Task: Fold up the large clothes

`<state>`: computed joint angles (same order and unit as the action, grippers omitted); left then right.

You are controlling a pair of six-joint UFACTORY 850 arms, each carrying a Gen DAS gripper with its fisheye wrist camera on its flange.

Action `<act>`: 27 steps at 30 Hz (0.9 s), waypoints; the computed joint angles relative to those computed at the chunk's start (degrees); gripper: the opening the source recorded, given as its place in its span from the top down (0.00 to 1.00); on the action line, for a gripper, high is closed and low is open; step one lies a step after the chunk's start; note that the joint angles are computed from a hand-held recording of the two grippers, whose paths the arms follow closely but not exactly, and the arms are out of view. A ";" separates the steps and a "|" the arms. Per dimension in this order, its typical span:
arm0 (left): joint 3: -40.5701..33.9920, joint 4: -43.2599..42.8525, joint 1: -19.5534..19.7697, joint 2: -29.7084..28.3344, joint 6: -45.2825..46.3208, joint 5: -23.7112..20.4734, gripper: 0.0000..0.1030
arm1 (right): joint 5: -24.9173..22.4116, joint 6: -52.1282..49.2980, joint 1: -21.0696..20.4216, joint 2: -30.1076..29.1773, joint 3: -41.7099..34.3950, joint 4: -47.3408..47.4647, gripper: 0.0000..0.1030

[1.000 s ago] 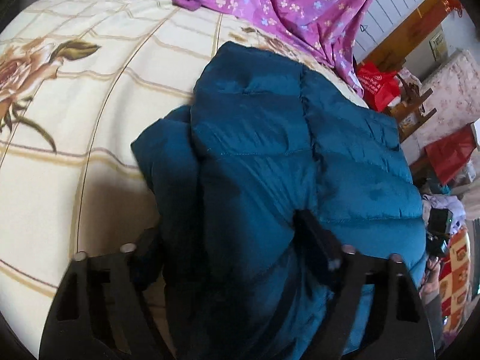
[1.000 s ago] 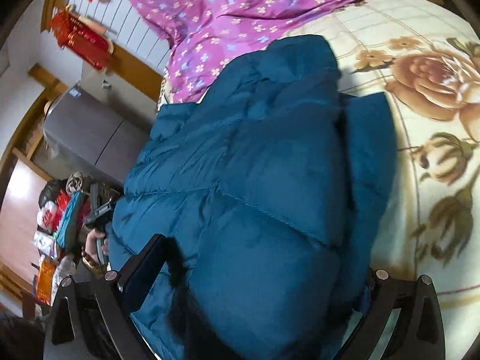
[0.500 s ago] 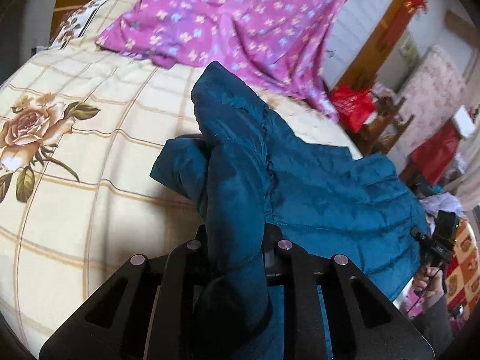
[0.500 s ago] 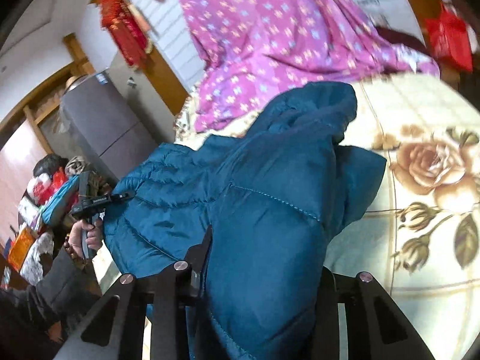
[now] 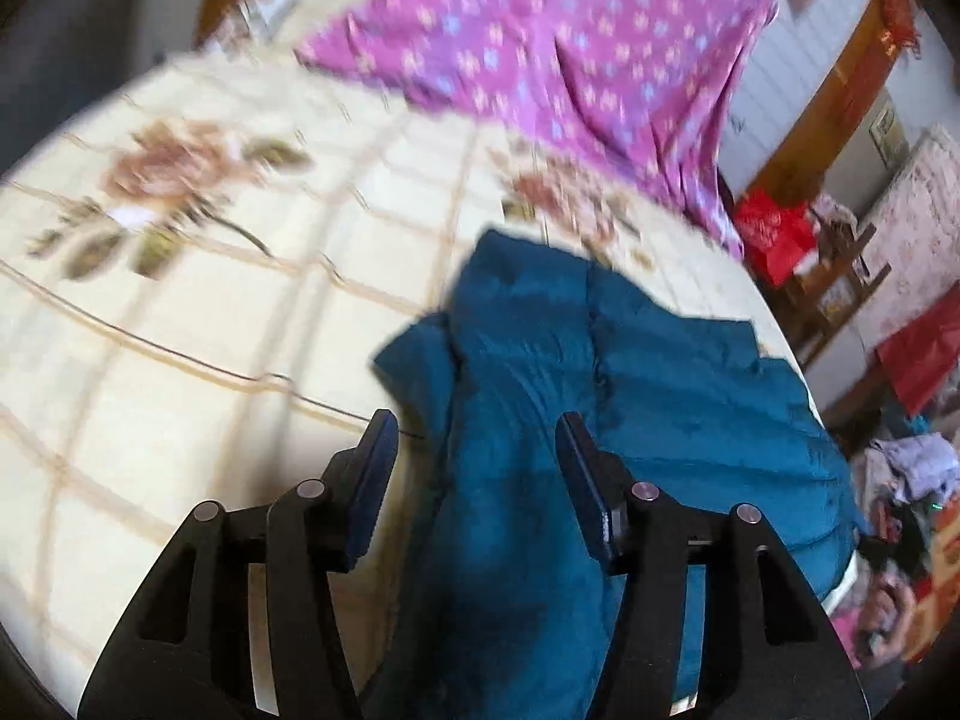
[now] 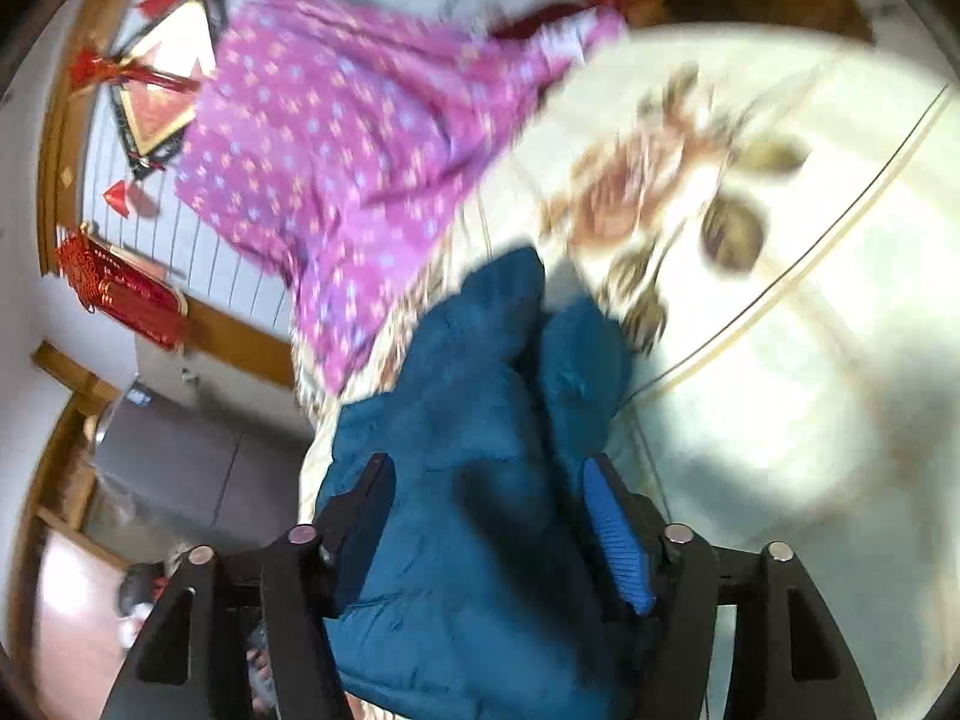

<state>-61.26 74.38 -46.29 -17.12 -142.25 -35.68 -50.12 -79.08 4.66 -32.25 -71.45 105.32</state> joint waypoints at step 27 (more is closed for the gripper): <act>-36.22 -15.23 -28.31 -24.67 38.53 -44.39 0.23 | 29.11 -77.16 22.00 49.81 46.73 66.49 0.00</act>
